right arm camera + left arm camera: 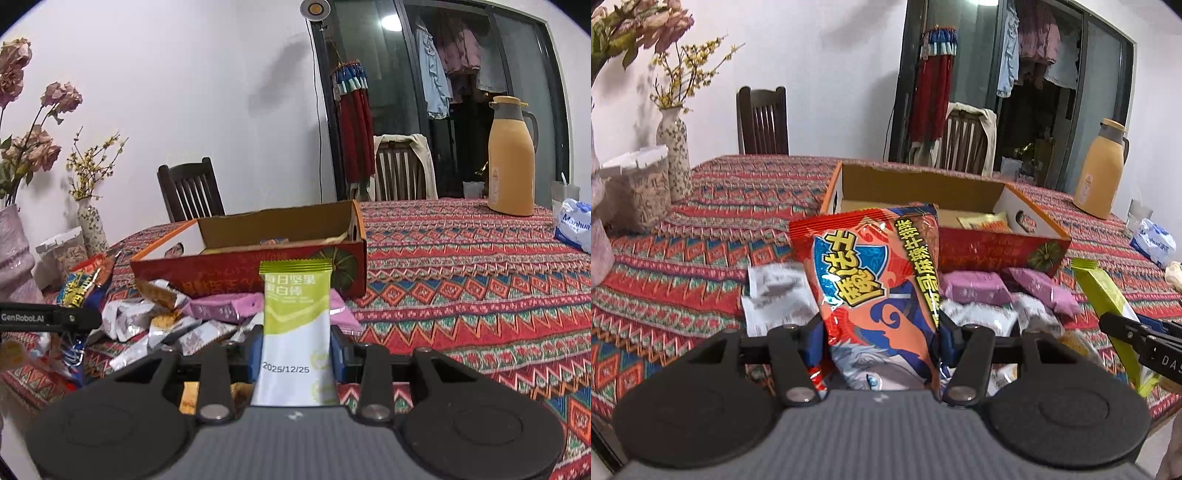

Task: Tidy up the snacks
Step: 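Grasp the red-blue chip bag with the left gripper and lift it, then carry both packets over the orange box and release them inside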

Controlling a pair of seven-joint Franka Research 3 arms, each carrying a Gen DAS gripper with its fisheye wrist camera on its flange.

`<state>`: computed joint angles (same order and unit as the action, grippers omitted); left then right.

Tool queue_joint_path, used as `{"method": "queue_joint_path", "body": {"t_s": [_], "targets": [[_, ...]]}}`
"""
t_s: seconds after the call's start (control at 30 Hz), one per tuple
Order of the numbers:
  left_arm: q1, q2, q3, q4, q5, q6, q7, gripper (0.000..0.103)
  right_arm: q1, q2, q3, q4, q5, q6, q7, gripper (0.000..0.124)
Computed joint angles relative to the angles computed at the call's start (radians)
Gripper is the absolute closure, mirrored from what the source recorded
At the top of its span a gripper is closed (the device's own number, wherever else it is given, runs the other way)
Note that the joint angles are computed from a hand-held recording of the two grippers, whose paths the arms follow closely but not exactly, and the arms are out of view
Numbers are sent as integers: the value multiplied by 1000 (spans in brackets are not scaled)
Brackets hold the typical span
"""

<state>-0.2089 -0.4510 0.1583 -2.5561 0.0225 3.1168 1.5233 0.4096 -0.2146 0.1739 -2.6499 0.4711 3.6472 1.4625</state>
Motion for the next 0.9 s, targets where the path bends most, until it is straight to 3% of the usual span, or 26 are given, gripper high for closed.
{"method": "queue_joint_path", "body": {"t_s": [0.3, 0.7, 0.9], "targets": [[-23, 86, 18, 101, -2, 43, 18, 45, -16, 70, -1, 104, 26, 8, -59, 89], [-106, 243, 70, 293, -29, 120, 48, 45, -11, 196, -24, 307, 53, 17, -163, 89], [-182, 338, 128, 417, -82, 142, 96, 45, 4, 286, -43, 466, 101, -2, -243, 89]]}}
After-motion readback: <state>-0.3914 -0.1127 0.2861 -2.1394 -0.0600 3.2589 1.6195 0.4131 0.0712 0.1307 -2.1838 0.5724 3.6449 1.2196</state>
